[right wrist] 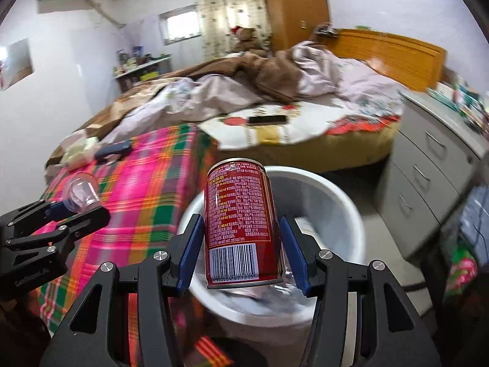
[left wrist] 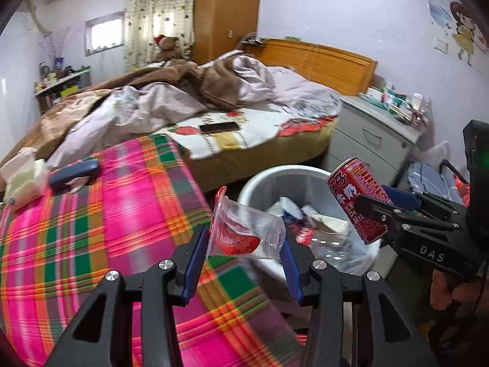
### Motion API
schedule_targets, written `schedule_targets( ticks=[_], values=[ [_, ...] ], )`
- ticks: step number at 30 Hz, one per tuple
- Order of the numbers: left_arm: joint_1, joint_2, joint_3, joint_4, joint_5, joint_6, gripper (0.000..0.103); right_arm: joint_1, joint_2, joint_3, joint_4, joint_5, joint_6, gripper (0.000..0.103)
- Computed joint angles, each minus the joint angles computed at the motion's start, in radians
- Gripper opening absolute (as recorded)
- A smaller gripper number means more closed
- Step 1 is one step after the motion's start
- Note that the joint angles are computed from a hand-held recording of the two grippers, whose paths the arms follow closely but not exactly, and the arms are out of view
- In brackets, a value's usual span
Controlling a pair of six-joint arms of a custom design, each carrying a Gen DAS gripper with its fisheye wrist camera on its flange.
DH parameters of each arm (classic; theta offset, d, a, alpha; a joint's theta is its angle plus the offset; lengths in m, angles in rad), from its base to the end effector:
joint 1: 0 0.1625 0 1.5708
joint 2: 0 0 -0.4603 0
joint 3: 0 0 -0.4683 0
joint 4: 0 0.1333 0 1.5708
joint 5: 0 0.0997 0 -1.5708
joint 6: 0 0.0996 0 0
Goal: Collect trash
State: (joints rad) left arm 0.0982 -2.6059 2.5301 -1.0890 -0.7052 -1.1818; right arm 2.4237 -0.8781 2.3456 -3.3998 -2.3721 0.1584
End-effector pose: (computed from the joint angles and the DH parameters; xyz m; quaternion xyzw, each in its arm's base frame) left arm -0.1161 -0.2216 0.3342 0.2125 0.8675 -0.3545 0.2767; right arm 0.3871 -0.2561 0.0214 0.2423 -0.8756 0.3307 0.2555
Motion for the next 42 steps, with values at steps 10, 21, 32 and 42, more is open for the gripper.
schedule_targets(
  ticks=[10, 21, 32, 42],
  values=[
    [0.176, 0.185, 0.092, -0.495, -0.05, 0.326, 0.048, -0.075, -0.022, 0.032, 0.027, -0.035, 0.037, 0.053],
    [0.233, 0.235, 0.108, -0.619, -0.053, 0.367, 0.069, -0.116, -0.005, 0.033, -0.015, -0.009, -0.006, 0.055],
    [0.173, 0.145, 0.093, -0.44, -0.033, 0.246, 0.071, -0.086, -0.001, 0.031, -0.017, -0.018, 0.01, 0.062],
    [-0.06, 0.005, 0.034, 0.082, -0.027, -0.154, 0.071, 0.003, 0.028, 0.041, -0.096, -0.027, 0.018, 0.062]
  ],
)
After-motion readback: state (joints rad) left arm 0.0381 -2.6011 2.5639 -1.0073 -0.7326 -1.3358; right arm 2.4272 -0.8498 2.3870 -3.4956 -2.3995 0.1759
